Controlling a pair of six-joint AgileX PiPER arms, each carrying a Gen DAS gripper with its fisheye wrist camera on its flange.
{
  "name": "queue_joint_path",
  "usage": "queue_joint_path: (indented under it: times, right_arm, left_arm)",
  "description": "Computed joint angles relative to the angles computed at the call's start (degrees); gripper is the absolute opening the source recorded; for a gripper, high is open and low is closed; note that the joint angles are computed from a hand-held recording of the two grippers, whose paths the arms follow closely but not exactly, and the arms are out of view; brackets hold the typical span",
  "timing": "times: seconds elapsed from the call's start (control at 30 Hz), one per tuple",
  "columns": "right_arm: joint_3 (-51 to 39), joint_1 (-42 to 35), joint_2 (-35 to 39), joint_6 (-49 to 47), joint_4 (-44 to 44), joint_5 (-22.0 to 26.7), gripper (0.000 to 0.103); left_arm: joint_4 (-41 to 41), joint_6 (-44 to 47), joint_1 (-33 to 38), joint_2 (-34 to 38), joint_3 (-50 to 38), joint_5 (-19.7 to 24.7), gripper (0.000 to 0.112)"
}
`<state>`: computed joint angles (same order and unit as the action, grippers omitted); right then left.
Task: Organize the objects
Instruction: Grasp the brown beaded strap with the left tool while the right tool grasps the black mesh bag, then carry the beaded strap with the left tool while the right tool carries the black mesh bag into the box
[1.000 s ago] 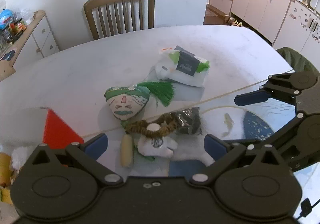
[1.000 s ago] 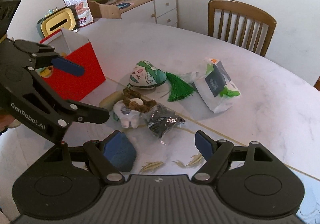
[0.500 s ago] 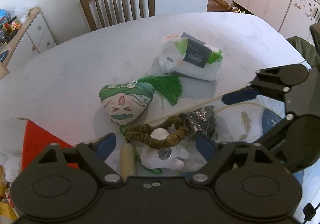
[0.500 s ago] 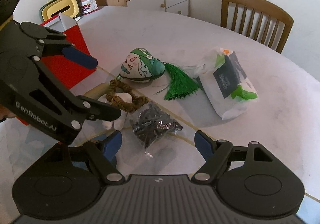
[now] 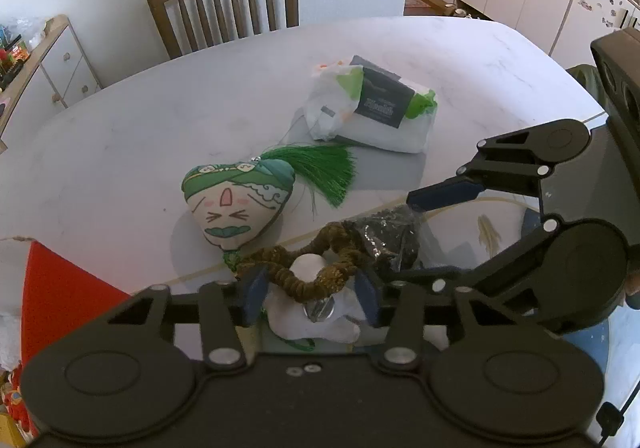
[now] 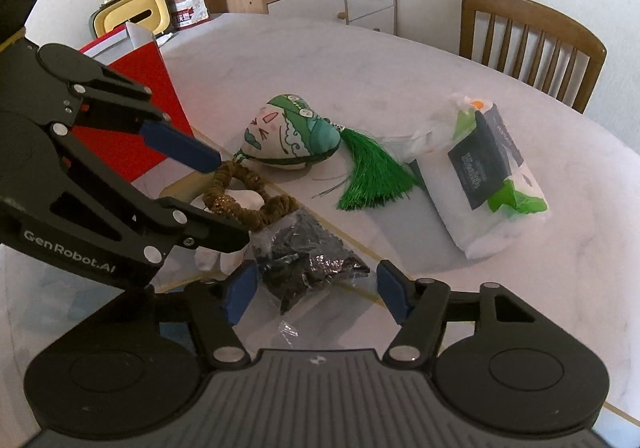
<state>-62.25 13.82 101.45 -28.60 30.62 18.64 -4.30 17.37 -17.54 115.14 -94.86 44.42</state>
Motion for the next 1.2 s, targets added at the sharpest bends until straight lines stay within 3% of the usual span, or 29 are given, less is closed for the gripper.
queue_joint_path:
  times: [0.17,0.23,0.43,0.67,1.2]
  right_arm:
    - [0.8,-0.5,-0.4,-2.2,3.0,-1.0,0.059]
    - [1.0,-0.4,-0.7,-1.9,3.0,-1.3,0.049]
    - [1.7,0.1,-1.5,-0.6,3.1,-1.4,0.035]
    - [3.8,1.3,-4.1,5.2,0.8,-3.0,0.029]
    - [6.1,6.9,-14.8,42.4,-29.2,1.6,0.029]
  left_arm:
    - [-0.6,-0.2,0.4,-0.3,0.0,0.4,0.024]
    - [-1.5,-0.3,0.9,-0.5,-0.1,0.4,0.02]
    - [-0.7,-1.9,1.2,-1.2,-0.2,0.0,0.017]
    - [-2.2,-2.6,2.3,-2.4,-0.8,1.1,0.013]
    - [-11.6,1.9,6.8,-7.8,-0.9,6.3,0.013]
